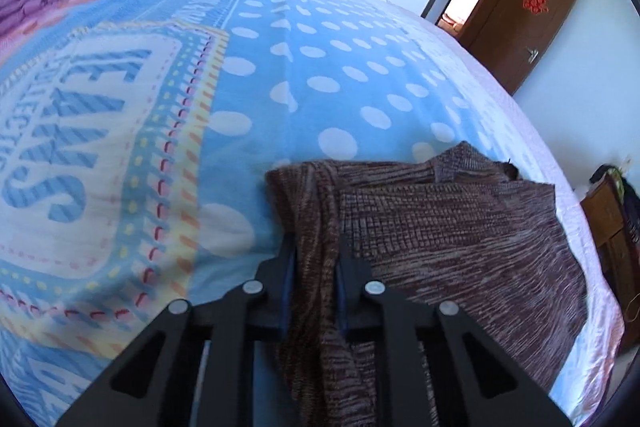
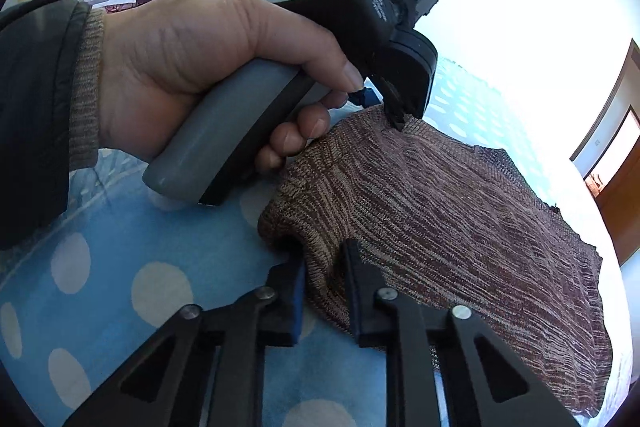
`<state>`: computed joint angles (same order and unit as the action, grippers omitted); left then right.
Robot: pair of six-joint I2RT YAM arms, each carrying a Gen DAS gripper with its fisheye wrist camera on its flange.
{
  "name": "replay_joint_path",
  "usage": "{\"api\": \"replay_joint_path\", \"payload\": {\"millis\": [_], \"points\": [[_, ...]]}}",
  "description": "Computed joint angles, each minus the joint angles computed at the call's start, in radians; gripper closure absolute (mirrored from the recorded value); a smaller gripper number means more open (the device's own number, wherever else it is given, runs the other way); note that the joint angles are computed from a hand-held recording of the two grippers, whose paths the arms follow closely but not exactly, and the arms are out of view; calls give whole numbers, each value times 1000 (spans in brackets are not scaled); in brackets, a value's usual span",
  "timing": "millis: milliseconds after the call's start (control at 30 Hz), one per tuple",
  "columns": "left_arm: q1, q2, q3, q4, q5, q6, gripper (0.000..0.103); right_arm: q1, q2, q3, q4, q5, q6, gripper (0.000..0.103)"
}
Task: Fold small clothes
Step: 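Grasp the folded sweater side edge with both grippers, then lift the held edge and fold the sweater over onto itself with both grippers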
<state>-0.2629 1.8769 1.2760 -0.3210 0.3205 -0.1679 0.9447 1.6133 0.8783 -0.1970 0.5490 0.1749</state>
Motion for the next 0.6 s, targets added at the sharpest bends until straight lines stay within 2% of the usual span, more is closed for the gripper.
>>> {"api": "replay_joint_path", "payload": {"millis": [167,233,300,433,600], "points": [[26,-8,-41,60,64,-30,88,18,-13,-10,-1,21,17,94],[34,0,-26,43,84,-48,89,11,-29,-20,-1,2,22,94],[29,0,0,2,76,-56,90,-38,-60,-42,25,-62,7,95],[22,-10,41,-62,65,-95,91,-111,-173,-103,56,-203,60,95],[15,-41,73,-99,88,-158,91,-159,-289,-164,72,-290,122,95]]}}
